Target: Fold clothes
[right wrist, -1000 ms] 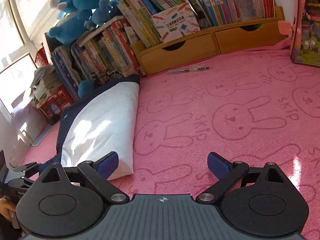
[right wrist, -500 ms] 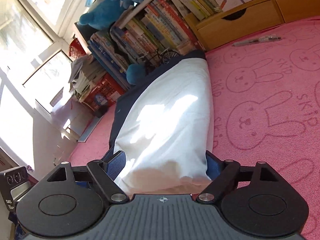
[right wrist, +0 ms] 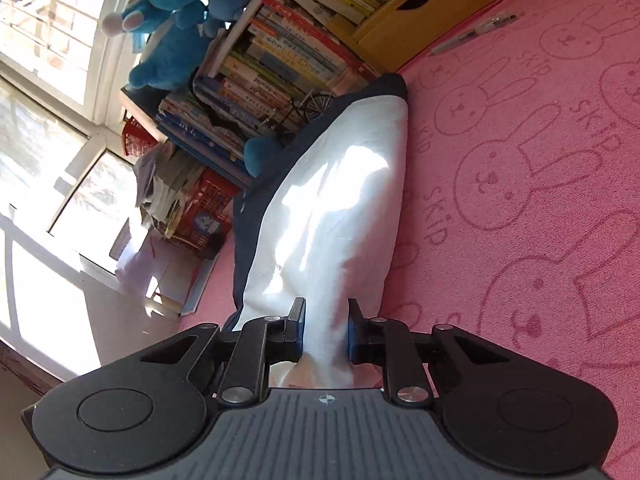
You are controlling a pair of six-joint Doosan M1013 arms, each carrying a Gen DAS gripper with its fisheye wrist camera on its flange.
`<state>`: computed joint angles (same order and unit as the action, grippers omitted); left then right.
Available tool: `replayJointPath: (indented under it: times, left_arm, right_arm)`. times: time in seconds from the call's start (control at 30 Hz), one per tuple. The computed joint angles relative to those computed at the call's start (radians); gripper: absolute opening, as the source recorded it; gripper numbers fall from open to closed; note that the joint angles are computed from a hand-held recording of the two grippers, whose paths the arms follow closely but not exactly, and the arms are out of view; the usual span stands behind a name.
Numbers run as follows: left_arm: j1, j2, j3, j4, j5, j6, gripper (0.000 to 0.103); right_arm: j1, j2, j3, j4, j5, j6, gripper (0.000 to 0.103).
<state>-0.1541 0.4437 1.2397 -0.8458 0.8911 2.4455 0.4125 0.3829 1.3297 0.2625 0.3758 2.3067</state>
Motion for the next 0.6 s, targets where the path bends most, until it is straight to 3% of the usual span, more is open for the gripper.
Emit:
replayJointPath:
  times: [0.13,0.2,0.33,0.43,0.5,0.6]
  left_arm:
    - [0.006,-0.033,0.025,-0.050,-0.042,0.062,0.103]
    - [0.006,-0.042,0.038,-0.074,-0.044,0.094,0.103]
    - [0.003,-0.038,0.044,-0.077,0.031,0.098,0.103]
    - [0.005,-0.032,0.049,-0.076,0.126,0.076,0.103]
    - [0.013,-0.030,0.057,-0.099,0.201,0.070,0.103]
    - [0.019,-0.034,0.074,-0.103,0.282,0.067,0.103]
  right_arm:
    - [0.030,-0.051,0.038,0.139,0.030,-0.144,0.019]
    - [0.046,-0.080,0.058,0.138,0.058,-0.166,0.019]
    - [0.079,-0.120,0.072,-0.088,0.153,-0.021,0.022]
    - [0.121,-0.128,0.051,-0.399,0.292,0.156,0.039]
    - [0.150,-0.134,0.050,-0.572,0.345,0.249,0.065]
    - [0.184,-0.133,0.052,-0.767,0.395,0.332,0.073]
